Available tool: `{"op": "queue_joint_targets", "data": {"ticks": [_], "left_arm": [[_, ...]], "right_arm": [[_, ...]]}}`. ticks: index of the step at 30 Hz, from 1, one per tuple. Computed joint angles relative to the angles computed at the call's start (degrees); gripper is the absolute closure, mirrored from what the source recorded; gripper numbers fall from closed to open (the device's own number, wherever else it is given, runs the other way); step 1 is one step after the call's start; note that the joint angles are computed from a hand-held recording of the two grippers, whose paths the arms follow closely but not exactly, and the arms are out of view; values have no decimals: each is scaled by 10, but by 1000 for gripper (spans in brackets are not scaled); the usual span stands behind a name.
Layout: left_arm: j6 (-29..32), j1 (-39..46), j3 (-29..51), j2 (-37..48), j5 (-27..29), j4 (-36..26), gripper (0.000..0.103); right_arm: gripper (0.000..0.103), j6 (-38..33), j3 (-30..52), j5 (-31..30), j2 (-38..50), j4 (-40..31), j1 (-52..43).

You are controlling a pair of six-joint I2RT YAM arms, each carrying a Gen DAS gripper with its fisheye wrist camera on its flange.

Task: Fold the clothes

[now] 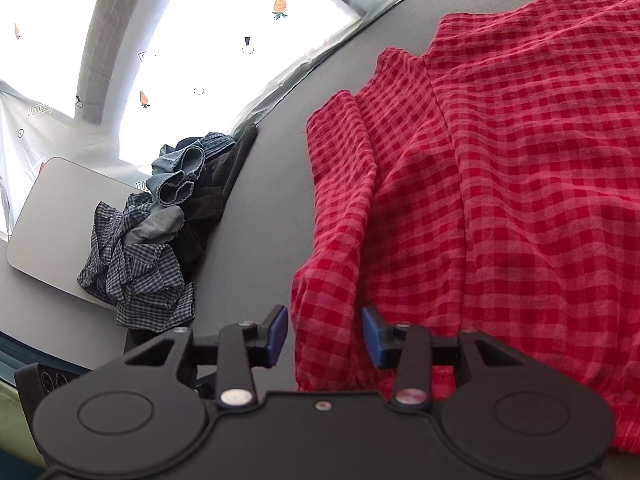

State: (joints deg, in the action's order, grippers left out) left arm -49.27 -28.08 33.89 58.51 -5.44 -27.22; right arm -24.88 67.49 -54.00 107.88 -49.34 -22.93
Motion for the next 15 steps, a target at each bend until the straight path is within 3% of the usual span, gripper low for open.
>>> {"op": "queue_joint_targets", "data": {"ticks": [1, 3, 5, 11, 15], "left_arm": [[5, 5, 0, -2, 1, -6, 59], [15, 18, 1, -7, 4, -14, 59], [17, 25, 2, -9, 4, -18, 58], [1, 8, 14, 19, -4, -7, 58], [-18, -32, 31, 69, -13, 25, 58]], "right_arm": [[60, 11, -6, 8, -4, 11, 8], [71, 25, -16, 14, -6, 26, 17], [94, 41, -26, 15, -10, 46, 21], [101, 57, -36, -2, -26, 87, -16], [101, 45, -8, -1, -13, 71, -57]]}}
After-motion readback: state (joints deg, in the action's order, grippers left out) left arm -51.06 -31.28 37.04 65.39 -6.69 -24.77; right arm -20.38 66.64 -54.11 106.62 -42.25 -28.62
